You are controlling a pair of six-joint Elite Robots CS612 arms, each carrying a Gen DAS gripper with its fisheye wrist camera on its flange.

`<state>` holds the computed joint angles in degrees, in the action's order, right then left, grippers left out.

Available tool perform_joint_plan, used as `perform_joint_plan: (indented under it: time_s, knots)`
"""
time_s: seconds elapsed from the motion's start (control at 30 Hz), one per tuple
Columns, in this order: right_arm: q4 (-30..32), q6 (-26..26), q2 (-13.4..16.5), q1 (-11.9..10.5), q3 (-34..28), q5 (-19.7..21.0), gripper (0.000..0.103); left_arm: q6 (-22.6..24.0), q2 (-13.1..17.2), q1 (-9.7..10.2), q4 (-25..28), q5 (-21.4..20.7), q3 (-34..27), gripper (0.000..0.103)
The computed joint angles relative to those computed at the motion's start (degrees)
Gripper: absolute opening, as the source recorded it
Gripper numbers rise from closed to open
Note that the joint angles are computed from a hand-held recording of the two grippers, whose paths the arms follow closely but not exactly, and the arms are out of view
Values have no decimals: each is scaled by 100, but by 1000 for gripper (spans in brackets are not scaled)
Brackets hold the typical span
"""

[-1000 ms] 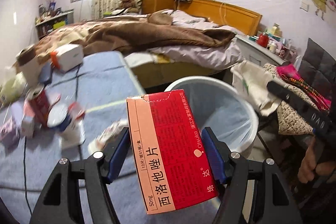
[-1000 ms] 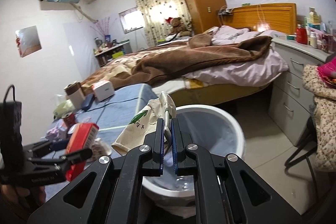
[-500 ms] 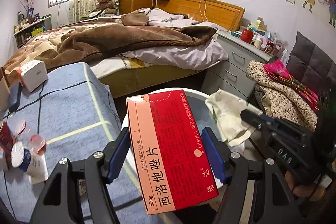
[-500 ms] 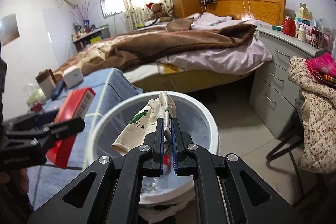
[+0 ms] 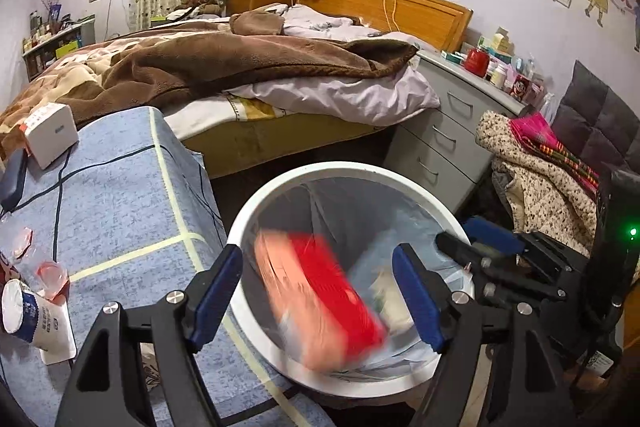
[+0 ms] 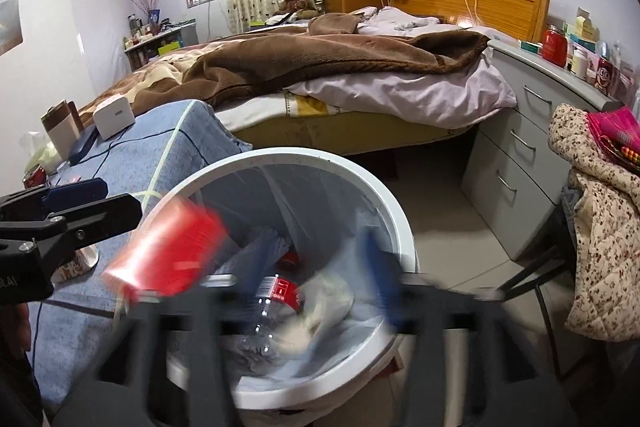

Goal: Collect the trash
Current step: 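Carry box and cloth bag over the bin and open both tools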

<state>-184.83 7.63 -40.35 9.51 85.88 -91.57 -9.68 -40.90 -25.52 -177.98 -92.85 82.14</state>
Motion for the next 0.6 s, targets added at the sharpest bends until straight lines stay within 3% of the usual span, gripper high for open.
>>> perform_joint_plan:
  time_s: [0.33, 0.6]
  knots:
    - [-198, 73, -6, 71, -14, 20, 69, -235, -160, 122, -315, 95, 294, 83]
    - [-525, 16, 17, 181, -48, 281, 69, -465, -360, 260, -736, 478, 699, 84]
